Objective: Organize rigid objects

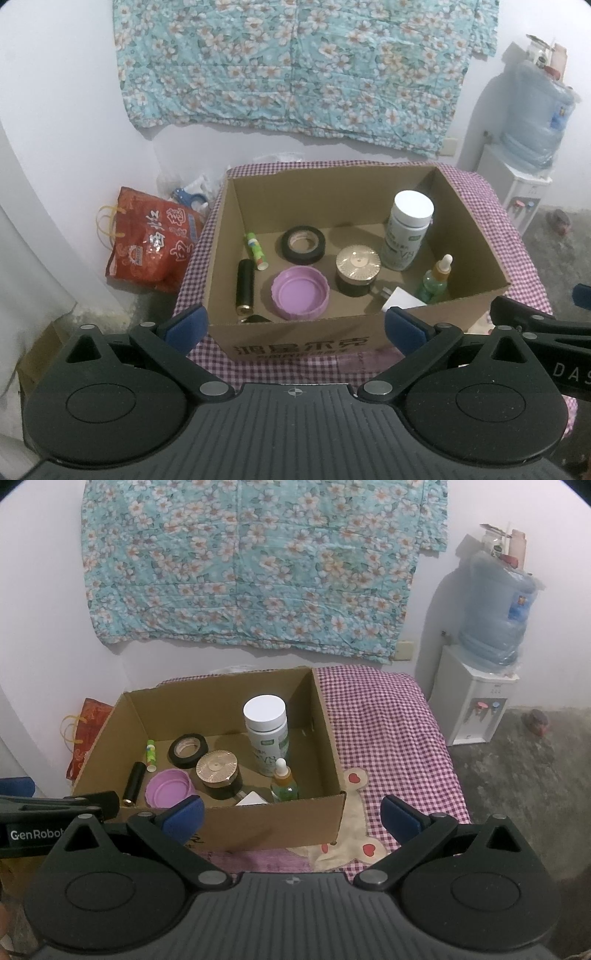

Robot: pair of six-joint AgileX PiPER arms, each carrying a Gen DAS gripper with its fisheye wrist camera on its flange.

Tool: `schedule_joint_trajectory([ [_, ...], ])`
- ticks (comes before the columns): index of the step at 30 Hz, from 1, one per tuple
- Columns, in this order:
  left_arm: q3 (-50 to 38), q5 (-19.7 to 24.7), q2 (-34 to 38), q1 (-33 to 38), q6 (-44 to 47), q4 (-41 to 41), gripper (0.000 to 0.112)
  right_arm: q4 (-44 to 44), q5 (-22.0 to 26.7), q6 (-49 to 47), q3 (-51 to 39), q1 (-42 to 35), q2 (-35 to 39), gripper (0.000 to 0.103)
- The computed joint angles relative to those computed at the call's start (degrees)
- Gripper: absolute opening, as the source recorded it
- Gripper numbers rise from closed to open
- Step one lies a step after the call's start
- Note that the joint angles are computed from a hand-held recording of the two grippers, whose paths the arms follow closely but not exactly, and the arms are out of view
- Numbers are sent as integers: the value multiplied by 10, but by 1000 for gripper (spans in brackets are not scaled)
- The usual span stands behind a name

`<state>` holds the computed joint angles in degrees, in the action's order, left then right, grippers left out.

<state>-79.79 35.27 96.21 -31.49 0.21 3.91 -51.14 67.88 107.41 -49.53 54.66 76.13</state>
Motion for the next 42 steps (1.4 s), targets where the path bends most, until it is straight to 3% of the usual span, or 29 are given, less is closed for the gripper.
schedule_joint_trajectory([
  [42,2,-8,-2,-1,-2,12,102,1,2,6,10,3,-10,103],
])
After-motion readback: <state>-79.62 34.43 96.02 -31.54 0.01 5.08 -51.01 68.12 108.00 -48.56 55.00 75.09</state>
